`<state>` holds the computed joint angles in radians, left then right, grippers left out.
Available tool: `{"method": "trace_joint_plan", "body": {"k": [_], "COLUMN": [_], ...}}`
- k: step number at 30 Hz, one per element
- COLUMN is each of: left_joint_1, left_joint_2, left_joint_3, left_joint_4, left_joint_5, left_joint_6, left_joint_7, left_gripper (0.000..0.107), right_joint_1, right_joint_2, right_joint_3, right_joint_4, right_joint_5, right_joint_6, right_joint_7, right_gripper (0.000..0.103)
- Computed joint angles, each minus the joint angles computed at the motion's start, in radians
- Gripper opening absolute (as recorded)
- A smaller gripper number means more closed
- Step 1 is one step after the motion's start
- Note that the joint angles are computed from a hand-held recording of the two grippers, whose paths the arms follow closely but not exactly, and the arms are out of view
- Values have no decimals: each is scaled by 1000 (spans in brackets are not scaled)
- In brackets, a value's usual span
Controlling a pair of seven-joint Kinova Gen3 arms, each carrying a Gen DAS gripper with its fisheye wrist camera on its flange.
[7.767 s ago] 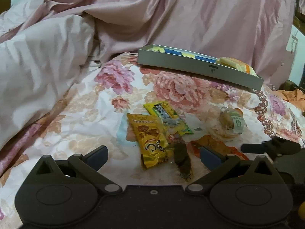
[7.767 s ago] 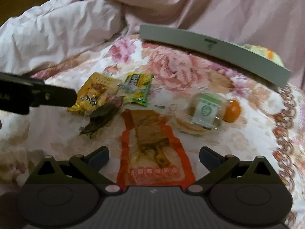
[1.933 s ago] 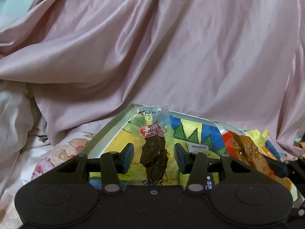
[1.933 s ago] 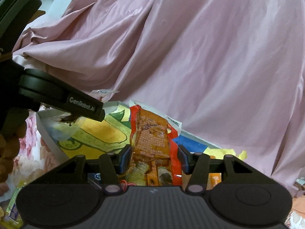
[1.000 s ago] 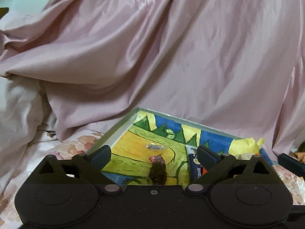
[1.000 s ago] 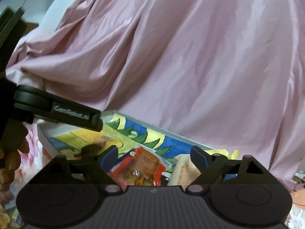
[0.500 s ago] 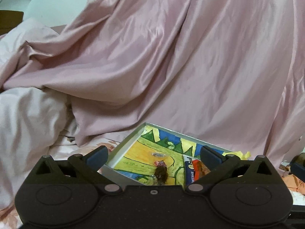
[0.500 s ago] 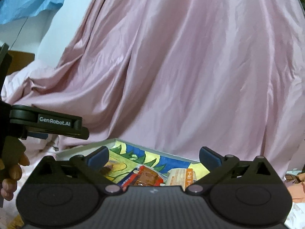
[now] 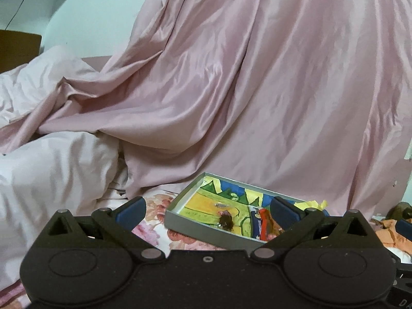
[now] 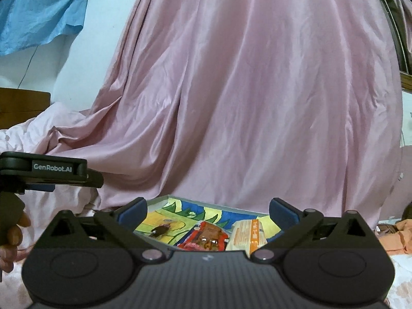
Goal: Organize snacks
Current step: 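Lift both open tools away from the tray back over the remaining snacks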
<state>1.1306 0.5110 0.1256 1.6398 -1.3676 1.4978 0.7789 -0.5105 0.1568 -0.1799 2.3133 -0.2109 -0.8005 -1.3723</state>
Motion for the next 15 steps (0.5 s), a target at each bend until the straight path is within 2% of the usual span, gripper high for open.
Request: {"method": "trace_joint_plan", "body": {"k": [9, 15], "left_joint_1": [92, 138], "left_joint_2": [20, 35], "left_joint_3": [30, 46], "left_joint_4": [16, 24], "left_joint_5": [48, 95], "left_joint_6": [97, 131], "left_joint_7": [25, 44], "left_gripper": [102, 102], "right_joint_1": [-33, -61], "right_joint_2": [-83, -124], "right_joint_3": [-34, -68], "right_joint_4": [119, 189], "right_joint_5": [-79, -153], "right_joint_6": [-11, -14], "right_joint_7": [21, 51], "right_gripper": [103, 103]}}
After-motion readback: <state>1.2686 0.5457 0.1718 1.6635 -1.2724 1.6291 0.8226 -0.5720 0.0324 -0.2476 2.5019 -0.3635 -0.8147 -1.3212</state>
